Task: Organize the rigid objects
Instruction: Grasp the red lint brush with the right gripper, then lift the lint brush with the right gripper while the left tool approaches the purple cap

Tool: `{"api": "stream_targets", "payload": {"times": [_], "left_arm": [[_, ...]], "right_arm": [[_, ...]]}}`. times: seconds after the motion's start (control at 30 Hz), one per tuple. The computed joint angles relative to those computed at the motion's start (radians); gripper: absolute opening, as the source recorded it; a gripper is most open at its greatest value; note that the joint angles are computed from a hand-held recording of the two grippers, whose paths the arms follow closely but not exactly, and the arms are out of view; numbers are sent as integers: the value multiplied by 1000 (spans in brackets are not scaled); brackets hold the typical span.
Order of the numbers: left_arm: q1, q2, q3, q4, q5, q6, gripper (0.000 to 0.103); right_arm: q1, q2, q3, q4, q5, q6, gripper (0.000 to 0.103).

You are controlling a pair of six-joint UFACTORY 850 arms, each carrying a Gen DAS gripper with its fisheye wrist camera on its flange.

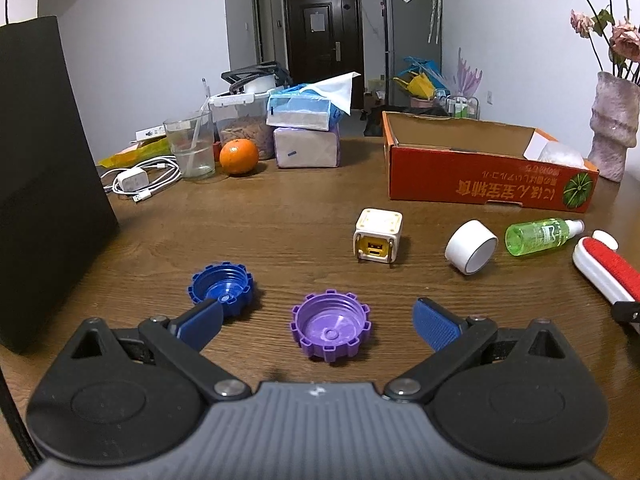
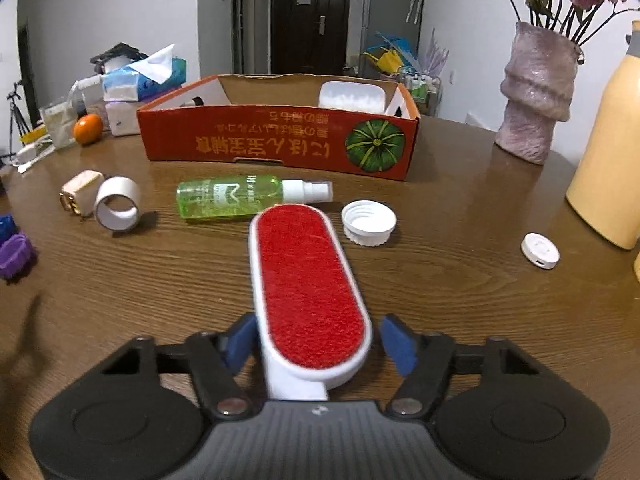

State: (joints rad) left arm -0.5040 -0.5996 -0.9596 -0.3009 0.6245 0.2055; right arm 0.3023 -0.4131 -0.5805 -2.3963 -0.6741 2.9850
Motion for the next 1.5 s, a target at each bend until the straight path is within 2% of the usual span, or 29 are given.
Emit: {"api": "stream_targets", "payload": {"times": [0.37, 0.6, 0.77, 0.9, 1.07, 1.17, 1.27, 1.3, 1.5], "left_arm": [[7, -38, -46, 3, -40, 10, 103], [19, -80, -100, 16, -94, -1, 103], [23, -106, -130, 10, -125, 3, 103], [28, -106, -125, 47, -116, -34, 102], [28, -109, -128, 67, -120, -47, 92], [31, -110, -131, 91, -126, -72, 82], [35, -112, -134, 128, -135, -105, 63], [36, -113, -134, 136, -136, -111, 54], [38, -109, -127, 154, -127, -130, 54]], "right_arm": [[45, -1, 29, 17, -109, 38, 55], [80, 17, 66, 22, -199, 91, 55], [89, 15, 70, 23, -219, 92, 55], [93, 15, 72, 26, -232, 94, 55], [100, 13, 74, 32, -245, 93, 55], [101, 12, 74, 35, -246, 92, 55], [101, 12, 74, 35, -247, 93, 55], [101, 12, 74, 36, -247, 93, 55], [104, 11, 76, 43, -253, 91, 55]]}}
